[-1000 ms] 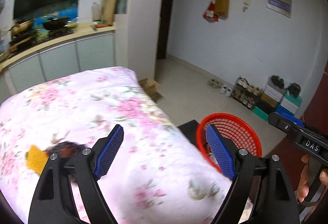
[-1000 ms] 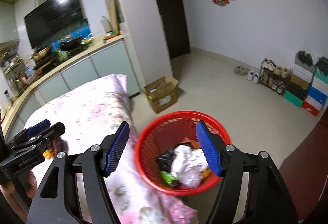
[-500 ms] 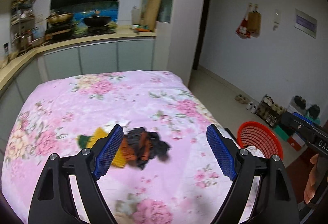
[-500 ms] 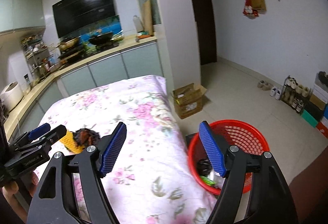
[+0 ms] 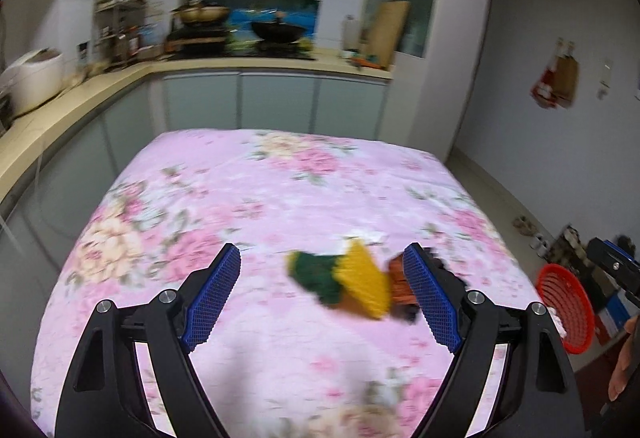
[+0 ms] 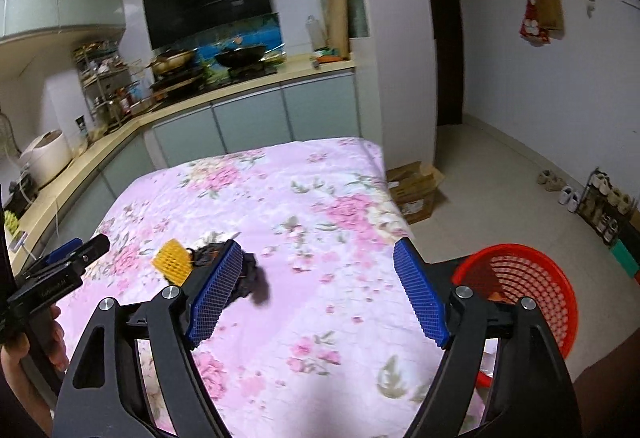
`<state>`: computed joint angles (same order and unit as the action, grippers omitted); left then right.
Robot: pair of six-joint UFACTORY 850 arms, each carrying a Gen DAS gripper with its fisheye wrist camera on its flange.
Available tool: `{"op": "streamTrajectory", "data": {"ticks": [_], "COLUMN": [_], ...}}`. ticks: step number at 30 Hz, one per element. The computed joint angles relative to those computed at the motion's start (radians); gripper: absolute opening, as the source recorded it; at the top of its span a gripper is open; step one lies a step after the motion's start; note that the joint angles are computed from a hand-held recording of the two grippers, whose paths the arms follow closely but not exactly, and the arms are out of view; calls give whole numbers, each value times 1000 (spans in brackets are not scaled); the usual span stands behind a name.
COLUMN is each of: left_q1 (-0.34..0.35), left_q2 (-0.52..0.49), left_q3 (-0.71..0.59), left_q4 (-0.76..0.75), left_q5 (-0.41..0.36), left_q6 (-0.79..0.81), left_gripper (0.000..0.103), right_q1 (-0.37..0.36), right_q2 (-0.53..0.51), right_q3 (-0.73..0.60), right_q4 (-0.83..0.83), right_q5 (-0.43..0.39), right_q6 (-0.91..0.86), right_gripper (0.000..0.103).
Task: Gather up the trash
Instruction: 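Move both open tools back over the yellow mesh and dark wrapper on the quilt, then grasp the yellow mesh sleeve with the left tool while the right tool grasps the dark wrapper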
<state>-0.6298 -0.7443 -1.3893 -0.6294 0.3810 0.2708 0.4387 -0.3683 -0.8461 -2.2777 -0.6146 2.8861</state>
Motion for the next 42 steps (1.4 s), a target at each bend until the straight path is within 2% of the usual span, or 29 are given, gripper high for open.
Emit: {"op": "streamTrajectory", "data": {"ticks": [7,13,16,22,26,29,31,33,36,42], "left_q1": [44,56,60,68,72,75,75,74,68,45], "left_q2": [-12,-59,-75,-95,-113,-117,-120,-121,-127,-142], "left_q3": [9,-52,-74,-99,-124,-131,-134,-138,-149,-175], "left_q4": [-30,-66,-75,-70,-108,-98,-86,-64,-38,14], "left_q5": [-14,-53,-65,-74,-86,-90,-90,-93,-95,-97], "left_q6": [-11,27,33,28,71,58,53,41,37,36], "left_gripper": [81,81,81,81,81,81,81,81,80,80], "right_q1": [-1,-5,-4,-15,-21,-22,-26,-34,-39,-41], "right_q2": [-105,-204,-246,-331,-382,-412,-420,-427,-434,-411], "right_q3": [-124,-242,-290,-390,-449,-484,-492,-501,-505,-469], "right_q4": [-39,-58,-52,-71,-43,69,80,52,46,-73], "right_q5": [88,178,205,275,317,326,334,369,388,376], "right_q6": [-24,-58,-81,-93,-132,-253,-266,-248,-253,-139], "right_gripper": [76,78,83,84,84,84,79,62,49,36]}}
